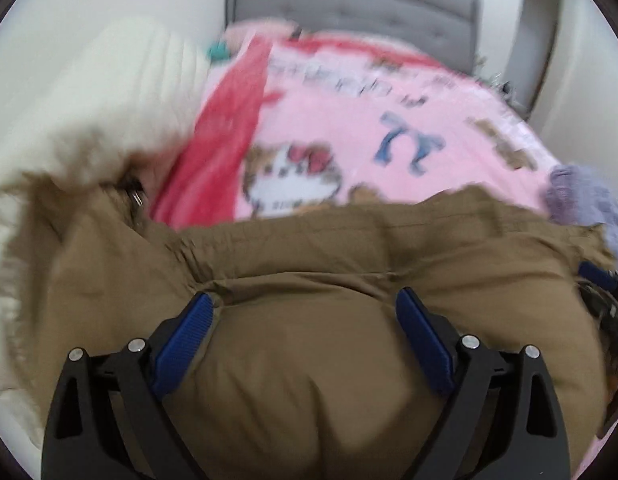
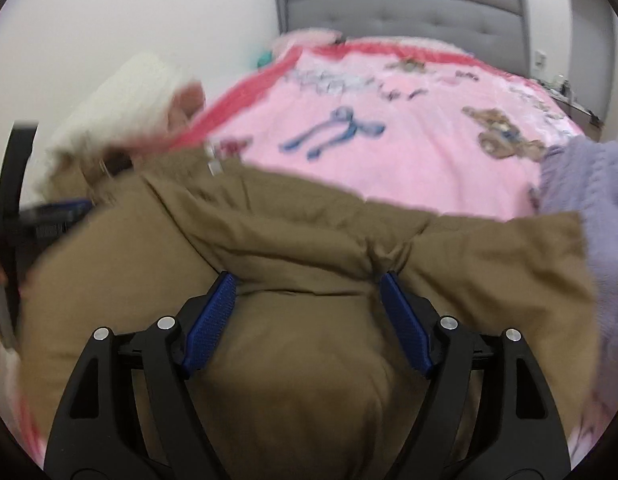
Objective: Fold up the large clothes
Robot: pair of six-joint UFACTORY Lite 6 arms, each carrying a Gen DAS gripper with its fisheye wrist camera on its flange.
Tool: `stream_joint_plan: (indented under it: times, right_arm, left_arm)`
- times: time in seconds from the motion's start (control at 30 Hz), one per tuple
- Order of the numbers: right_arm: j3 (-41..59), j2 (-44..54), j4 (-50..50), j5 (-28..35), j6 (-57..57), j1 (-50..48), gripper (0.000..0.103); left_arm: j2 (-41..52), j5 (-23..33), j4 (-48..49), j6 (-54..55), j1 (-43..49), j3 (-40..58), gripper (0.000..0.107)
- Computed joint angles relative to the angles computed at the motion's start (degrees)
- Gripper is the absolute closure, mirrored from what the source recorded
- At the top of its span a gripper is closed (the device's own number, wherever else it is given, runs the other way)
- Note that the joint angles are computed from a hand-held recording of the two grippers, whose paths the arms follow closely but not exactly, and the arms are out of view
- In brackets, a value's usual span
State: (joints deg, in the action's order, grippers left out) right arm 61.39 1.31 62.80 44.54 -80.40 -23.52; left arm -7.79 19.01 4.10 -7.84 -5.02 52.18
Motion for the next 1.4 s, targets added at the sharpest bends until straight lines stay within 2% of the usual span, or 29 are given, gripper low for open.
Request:
stream_joint_plan:
  times: [0.03,0.13,0.23,0.3,0.37,0.43,0.47,0.53,0.6,0.67,0.77,0.87,0.93,0.97,1.07,1.13,1.2,1.27,1.33,1.4]
  right_arm:
    - [-2.12,-3.98,2.72,3.36,-1.36,-2.82,0.031]
    - [-4.49,-9.2,2.1,10.41,0.75,-6.84,0.03]
    - [-9.02,-14.44,-1.18,12.34,0.98,-8.05,0.031]
    - [-11.58,-16.58,-4.52,9.94,1.75,-6.65,0.034]
    - [-13.16,-16.83,-8.81,7.03,3.63,-4.47,0.039]
    - [-13.41,-16.54,-11.85,5.04,5.55,-2.44,0.04]
    - [-13.29,-16.2,-14.04,3.38,6.97,-0.67,0.04]
    - [-13.06,-14.73,-20.74,-0.89,11.44,4.31,0.04]
    - [-14.21,-14.76,-22.79,-4.05,12.51,6.52,0.04]
    - [-16.28,-14.9,-22.19,-7.77,10.61,7.88,0.039]
    - [-17.2,-13.52,-20.45,-9.99,9.4,8.25,0.039]
    - [-15.37,-11.69,-23.67,-10.41,14.06,9.66,0.039]
    - [-12.38,-11.34,-25.05,-6.24,15.95,8.54,0.039]
    - [-9.94,-11.24,-24.38,-1.88,15.49,6.45,0.04]
    - [-5.62,-13.15,-14.11,7.63,6.56,-2.37,0.04]
    - [-0.8,-11.32,-12.6,9.23,7.37,-4.15,0.039]
    - [5.38,-6.25,-16.46,9.0,13.31,-2.38,0.04]
    - [10.86,-0.23,-21.02,8.3,19.09,0.44,0.054]
    - [13.71,4.08,-26.95,5.56,25.16,3.97,0.054]
    - [13.64,5.9,-28.66,2.26,27.68,6.11,0.051]
  left_arm:
    - [-5.54,0.31,-0.85,0.18,-1.03,-2.87,0.015]
    - [-15.59,3.69,-5.72,1.72,-3.66,-7.66,0.015]
    - [-23.8,5.74,1.29,-8.87,-10.47,-13.77,0.015]
    - [-25.08,6.55,6.26,-15.75,-13.82,-16.58,0.015]
    - [-25.17,6.4,2.68,-14.17,-12.47,-18.29,0.015]
    - [-23.0,7.12,-1.83,-10.4,-10.4,-18.14,0.015]
    - [-22.09,7.95,-0.48,-11.4,-11.08,-17.7,0.015]
    - [-17.75,9.14,8.37,-17.37,-14.59,-16.16,0.015]
    - [-14.3,8.83,12.41,-20.27,-15.88,-15.56,0.014]
    - [-11.24,7.19,9.91,-17.28,-14.18,-14.74,0.013]
    - [-7.89,5.63,8.44,-14.56,-12.73,-13.53,0.012]
    - [-5.83,4.73,9.37,-14.1,-12.33,-12.74,0.011]
    - [-7.62,6.09,8.04,-11.99,-12.29,-12.46,0.011]
    - [-9.15,7.48,4.82,-7.74,-11.45,-12.12,0.011]
    - [-20.46,9.24,2.37,0.48,-8.34,-13.16,0.012]
    - [-22.97,9.35,-3.78,9.69,-3.65,-11.44,0.012]
    - [-16.63,12.61,-8.49,16.05,1.6,-4.87,0.012]
    - [-8.59,15.2,-13.47,20.31,5.29,0.75,0.012]
    - [-4.11,15.95,-15.37,20.96,6.04,3.03,0.012]
    - [-0.64,15.57,-16.9,21.97,5.98,4.51,0.011]
